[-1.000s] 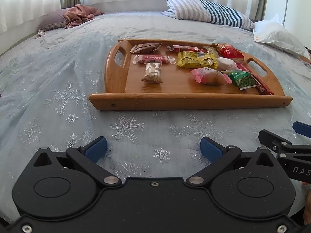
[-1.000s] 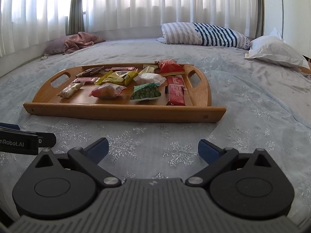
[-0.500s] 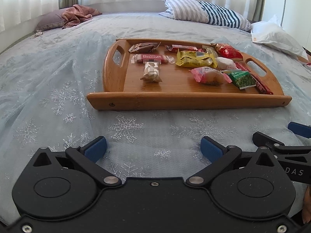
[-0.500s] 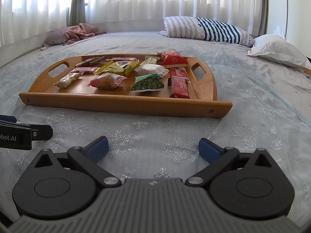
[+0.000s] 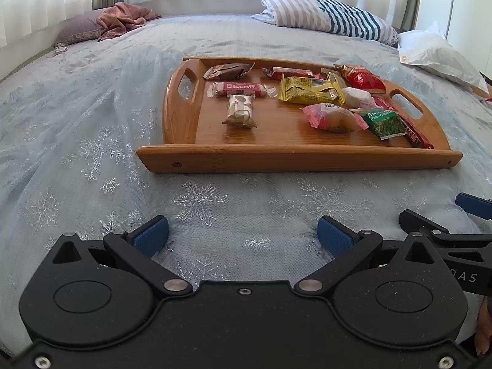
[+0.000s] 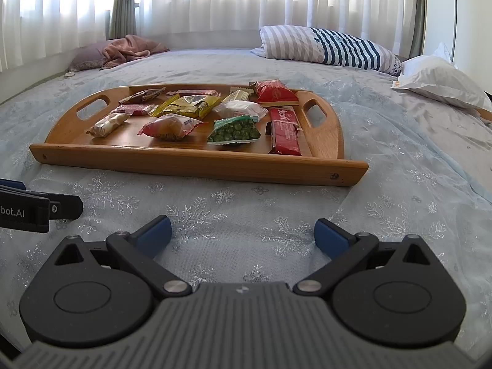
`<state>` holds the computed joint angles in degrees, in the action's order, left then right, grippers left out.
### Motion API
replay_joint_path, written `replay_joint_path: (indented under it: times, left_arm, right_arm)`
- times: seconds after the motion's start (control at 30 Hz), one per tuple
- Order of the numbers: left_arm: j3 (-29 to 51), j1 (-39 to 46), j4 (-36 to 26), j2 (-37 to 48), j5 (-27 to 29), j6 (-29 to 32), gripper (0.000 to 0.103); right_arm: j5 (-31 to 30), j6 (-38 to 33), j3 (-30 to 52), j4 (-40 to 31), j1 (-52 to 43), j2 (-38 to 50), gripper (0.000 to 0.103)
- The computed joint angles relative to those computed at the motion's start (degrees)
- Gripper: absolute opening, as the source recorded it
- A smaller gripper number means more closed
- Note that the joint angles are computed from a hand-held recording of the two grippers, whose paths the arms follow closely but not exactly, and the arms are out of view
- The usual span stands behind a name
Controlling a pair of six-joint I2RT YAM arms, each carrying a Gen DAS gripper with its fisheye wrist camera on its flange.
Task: Organize snacks
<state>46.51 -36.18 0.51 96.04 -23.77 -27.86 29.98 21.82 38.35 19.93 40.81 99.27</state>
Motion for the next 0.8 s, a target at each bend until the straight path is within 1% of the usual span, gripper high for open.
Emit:
replay_joint_path:
  times: [0.8]
  left_arm:
    - [0.52,0.54,-0.69,0.26,1.14,-0.10,0.103]
  right_arm:
    - [0.03,0.00,0.04,0.04,0.03,0.08,0.103]
